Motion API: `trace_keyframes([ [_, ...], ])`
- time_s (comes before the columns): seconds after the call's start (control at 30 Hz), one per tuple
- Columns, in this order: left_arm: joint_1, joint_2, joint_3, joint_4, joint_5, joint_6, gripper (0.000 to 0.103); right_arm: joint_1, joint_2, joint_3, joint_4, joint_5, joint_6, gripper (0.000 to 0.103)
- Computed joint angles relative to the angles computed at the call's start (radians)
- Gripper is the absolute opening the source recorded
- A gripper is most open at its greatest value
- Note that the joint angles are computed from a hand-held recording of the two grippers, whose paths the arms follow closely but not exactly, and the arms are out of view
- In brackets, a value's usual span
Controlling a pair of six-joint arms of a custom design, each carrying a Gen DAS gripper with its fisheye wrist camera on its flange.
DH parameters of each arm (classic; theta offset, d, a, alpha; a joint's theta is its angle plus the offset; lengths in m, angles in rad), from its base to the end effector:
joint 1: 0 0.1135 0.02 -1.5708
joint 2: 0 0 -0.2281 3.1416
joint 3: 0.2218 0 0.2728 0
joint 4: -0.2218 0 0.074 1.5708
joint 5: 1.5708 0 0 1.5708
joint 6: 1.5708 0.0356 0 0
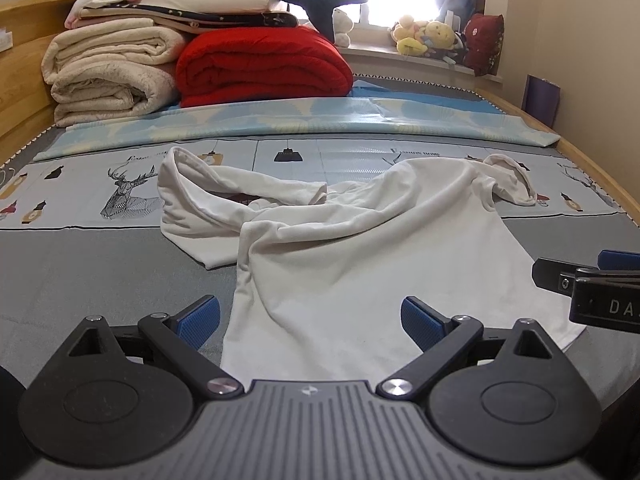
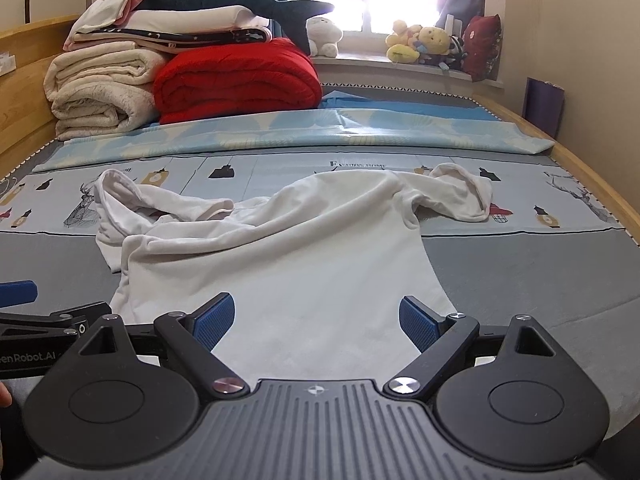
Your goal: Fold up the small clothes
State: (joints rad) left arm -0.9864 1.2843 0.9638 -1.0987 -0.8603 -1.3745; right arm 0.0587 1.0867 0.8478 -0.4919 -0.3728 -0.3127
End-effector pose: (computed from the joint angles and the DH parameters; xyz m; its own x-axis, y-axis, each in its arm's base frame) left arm 0.1558 -0.1867 0.2093 -0.5780 -0.2857 -0.7644 -0.4411 0.8975 -0.0020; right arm 0.2652 0.0286 0.2392 -0.5339 -0.3184 -0.7833 -0.5146 0.8574 0.0022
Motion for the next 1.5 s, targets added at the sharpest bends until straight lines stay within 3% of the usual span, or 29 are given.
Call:
trace_keyframes([
  [1.5,-0.002,0.007,0.004,-0.002,0.006,0.000,0.099,0.024,-0.015,-0.009,0.005,0.046,-0.002,0.090],
])
